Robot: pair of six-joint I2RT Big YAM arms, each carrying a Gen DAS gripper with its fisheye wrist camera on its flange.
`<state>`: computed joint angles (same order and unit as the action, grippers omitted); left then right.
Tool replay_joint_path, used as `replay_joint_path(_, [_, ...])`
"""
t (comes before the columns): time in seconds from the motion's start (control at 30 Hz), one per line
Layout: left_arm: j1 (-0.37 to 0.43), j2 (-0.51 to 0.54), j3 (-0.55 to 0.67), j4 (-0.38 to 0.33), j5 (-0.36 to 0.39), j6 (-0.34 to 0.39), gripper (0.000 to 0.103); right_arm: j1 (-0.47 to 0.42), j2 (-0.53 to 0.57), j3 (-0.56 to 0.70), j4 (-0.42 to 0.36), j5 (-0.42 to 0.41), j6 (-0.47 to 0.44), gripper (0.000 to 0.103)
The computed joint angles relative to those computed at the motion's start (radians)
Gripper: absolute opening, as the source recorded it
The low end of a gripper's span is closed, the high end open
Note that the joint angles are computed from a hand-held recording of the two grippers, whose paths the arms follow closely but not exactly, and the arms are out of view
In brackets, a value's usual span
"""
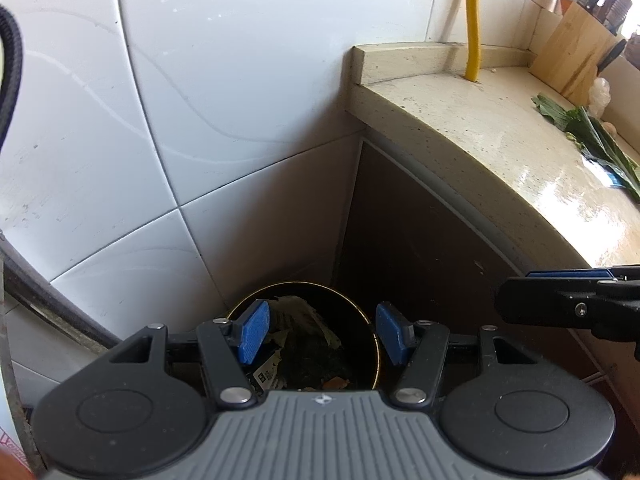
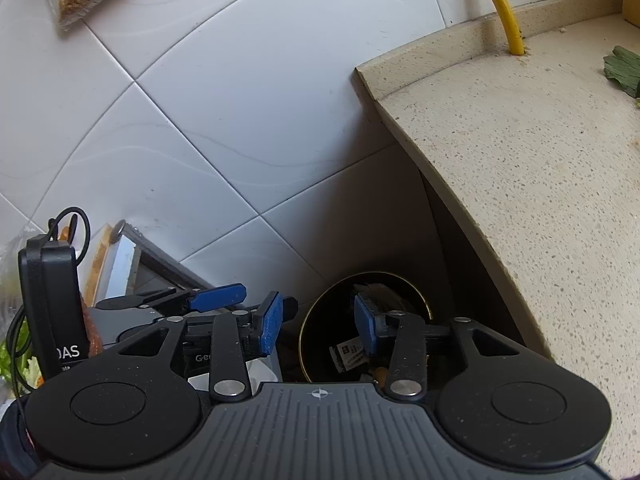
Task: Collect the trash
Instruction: 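Open the left gripper over the bin while the right gripper opens too, then move both open tools back to the scrap pile on the counter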
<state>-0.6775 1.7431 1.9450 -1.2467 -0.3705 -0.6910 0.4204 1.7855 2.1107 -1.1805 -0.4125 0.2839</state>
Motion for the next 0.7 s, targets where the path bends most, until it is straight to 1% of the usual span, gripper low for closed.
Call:
replay_joint_path(0.13, [-0.001,0.003,0.003,0.003,0.003,0.023,0.054,0.0,-0.016,-0.023,0.009,0.008,0.011,0.05])
replay_joint_path(0.33, [0.0,0.011,0.013,-0.016,-0.012,0.011,0.054,-0.004,-0.043,-0.055,0.024,0.021,0.023,0.052])
replay_joint_path(0.43, [-0.001,0.017,0.02,-0.024,-0.025,0.009,0.054,-0.011,-0.032,-0.034,0.005,0.015,0.005,0.053])
replay_joint_path(0.5, [-0.002,0.017,0.02,-0.022,-0.035,0.007,0.054,-0.017,-0.02,-0.01,-0.009,0.009,-0.008,0.057])
replay_joint_path(0.7, [0.003,0.03,0.048,-0.048,-0.033,-0.015,0.054,-0.035,0.01,0.038,-0.044,-0.031,-0.051,0.059])
